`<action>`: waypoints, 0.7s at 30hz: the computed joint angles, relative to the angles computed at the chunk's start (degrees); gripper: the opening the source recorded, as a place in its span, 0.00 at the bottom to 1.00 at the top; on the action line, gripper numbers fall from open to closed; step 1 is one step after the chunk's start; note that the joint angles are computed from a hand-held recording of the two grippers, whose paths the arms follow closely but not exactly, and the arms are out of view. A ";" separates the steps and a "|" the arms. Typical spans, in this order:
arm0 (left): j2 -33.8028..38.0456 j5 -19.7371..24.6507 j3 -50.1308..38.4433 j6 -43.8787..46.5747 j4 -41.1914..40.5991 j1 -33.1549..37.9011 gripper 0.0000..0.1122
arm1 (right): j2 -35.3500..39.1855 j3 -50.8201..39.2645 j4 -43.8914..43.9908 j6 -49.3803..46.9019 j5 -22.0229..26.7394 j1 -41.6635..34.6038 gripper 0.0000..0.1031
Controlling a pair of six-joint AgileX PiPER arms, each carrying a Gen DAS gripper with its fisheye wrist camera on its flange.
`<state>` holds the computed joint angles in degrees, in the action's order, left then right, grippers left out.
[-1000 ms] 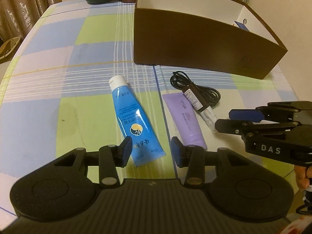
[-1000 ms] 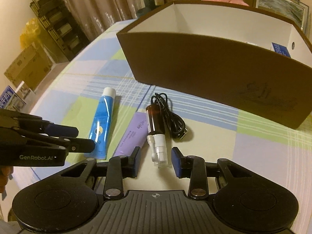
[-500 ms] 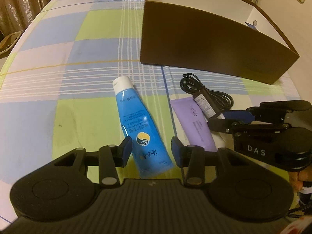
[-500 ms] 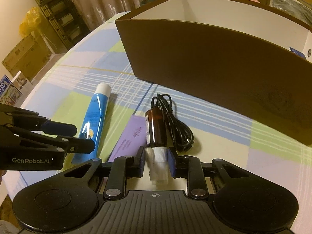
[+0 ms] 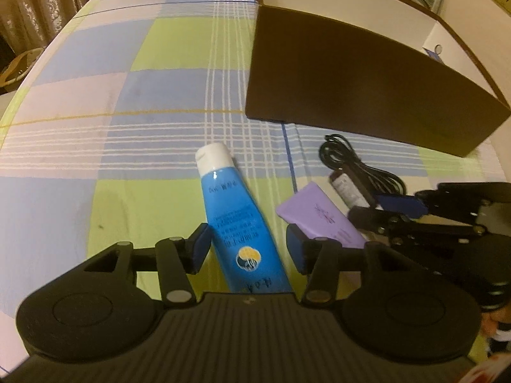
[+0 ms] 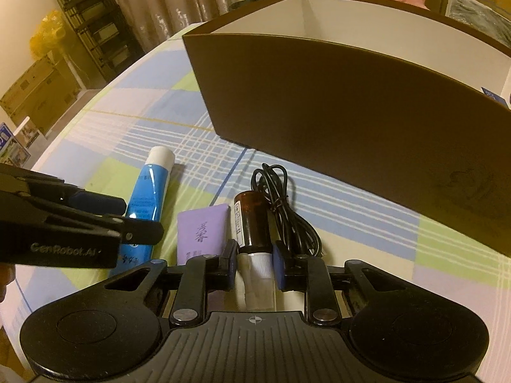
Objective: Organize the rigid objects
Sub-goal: 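Grasp the blue tube with the left tool while the right tool grasps the brown bottle, then lift the blue tube with the left tool while the right tool lifts the brown bottle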
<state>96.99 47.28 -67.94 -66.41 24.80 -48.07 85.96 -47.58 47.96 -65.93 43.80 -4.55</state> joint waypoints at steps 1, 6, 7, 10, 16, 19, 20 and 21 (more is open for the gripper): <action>0.53 0.02 -0.27 0.07 0.35 0.11 0.43 | 0.02 -0.09 -0.07 0.28 -0.02 -0.12 0.23; 2.18 -0.46 -0.65 0.34 1.78 0.63 0.39 | 0.12 -0.21 0.15 0.59 0.30 -0.80 0.23; 2.39 -0.25 -0.77 0.60 2.28 0.51 0.39 | 0.05 -0.15 0.14 0.60 0.29 -0.84 0.23; 1.31 -1.58 0.87 1.47 2.74 0.31 0.37 | -0.08 -0.09 -0.03 0.48 0.48 -1.03 0.23; -2.57 -3.26 5.61 5.13 1.63 -0.65 0.36 | -0.61 0.58 0.07 -0.06 1.16 -1.99 0.23; -2.85 -3.37 5.84 4.74 1.31 -0.27 0.36 | -0.75 1.04 0.44 -0.53 0.86 -2.00 0.23; -2.51 -2.96 5.33 4.26 1.36 -0.21 0.36 | -0.74 1.09 0.49 -0.69 0.82 -2.00 0.23; -2.19 -2.68 4.88 3.85 1.35 -0.10 0.36 | -0.80 1.17 0.46 -0.83 0.66 -1.91 0.23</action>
